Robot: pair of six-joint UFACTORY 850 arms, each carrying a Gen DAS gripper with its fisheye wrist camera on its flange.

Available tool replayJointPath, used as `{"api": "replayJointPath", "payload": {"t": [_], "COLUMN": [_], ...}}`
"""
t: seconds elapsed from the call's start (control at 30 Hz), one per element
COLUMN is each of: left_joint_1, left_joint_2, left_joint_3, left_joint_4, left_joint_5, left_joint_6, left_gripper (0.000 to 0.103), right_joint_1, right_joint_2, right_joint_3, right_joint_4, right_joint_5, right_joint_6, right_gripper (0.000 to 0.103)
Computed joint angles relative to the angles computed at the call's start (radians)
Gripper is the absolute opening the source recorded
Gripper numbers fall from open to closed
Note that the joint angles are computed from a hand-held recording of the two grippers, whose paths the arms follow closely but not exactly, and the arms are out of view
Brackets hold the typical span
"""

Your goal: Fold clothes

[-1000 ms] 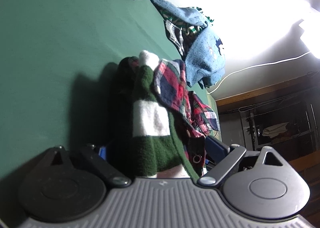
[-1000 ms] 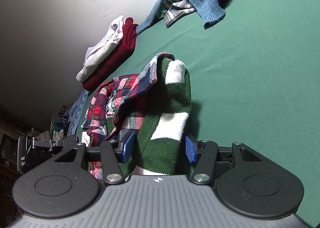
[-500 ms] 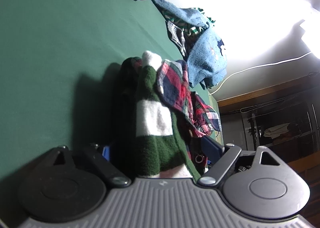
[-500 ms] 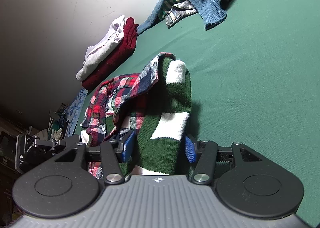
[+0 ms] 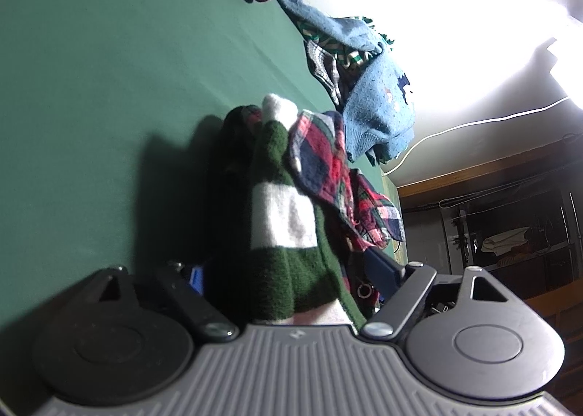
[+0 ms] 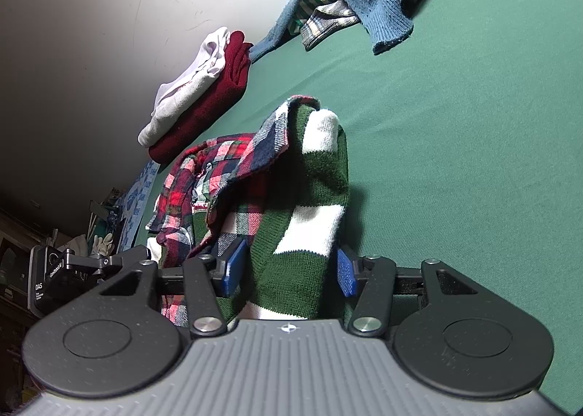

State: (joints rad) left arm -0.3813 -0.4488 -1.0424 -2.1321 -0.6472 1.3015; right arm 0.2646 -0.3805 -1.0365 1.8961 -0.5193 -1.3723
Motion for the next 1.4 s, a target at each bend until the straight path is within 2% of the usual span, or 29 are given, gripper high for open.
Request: {"api": "replayJointPath", "payload": {"t": [0.27, 0.47, 0.6, 0.8, 0.93, 1.1, 1.27, 1.4], "left_joint_1": [0.002, -0.003, -0.012, -0.033, -0.045, -0.058, -0.06, -0.06], "left_joint_2": [-0.001, -0.003, -0.003, 0.002, 0.003, 0.004, 0.0, -0.003], "left_joint_3": [-0.002, -0.018, -0.038, -0.065, -0.082, -0.093, -0.104, -0.113], "left_joint_4": [0.009, 0.049, 0.096, 0.175, 0.234, 0.261, 0.302, 0.34], "left_joint_5": [0.008, 0.04, 0.079, 0.173, 0.227, 0.272, 0.282, 0.285], "left_joint_6": [-0.008, -0.038, -0.063, -0.102, -0.145, -0.166, -0.203, -0.238], "left_gripper": [0.076, 0.073, 0.073, 0.062, 0.058, 0.055, 0.055, 0.055], "right_joint_1": [0.003, 0.001, 0.012, 0.05, 0.07, 0.079, 0.086, 0.089], "right_joint_2": [0.001, -0.004, -0.001, 0.0, 0.004, 0.001, -0.003, -0.002], "right_joint_3": [-0.002, -0.013, -0.024, -0.073, -0.087, -0.107, -0.125, -0.127], "right_joint_4": [-0.012, -0.045, -0.082, -0.303, -0.413, -0.552, -0.673, -0.706], "right_joint_5": [0.011, 0.01, 0.044, 0.158, 0.209, 0.227, 0.234, 0.239], "right_joint_6": [0.001, 0.043, 0.059, 0.219, 0.291, 0.43, 0.551, 0.585], "right_gripper": [0.052, 0.053, 0.053, 0.048, 0.047, 0.046, 0.046, 0.046]}}
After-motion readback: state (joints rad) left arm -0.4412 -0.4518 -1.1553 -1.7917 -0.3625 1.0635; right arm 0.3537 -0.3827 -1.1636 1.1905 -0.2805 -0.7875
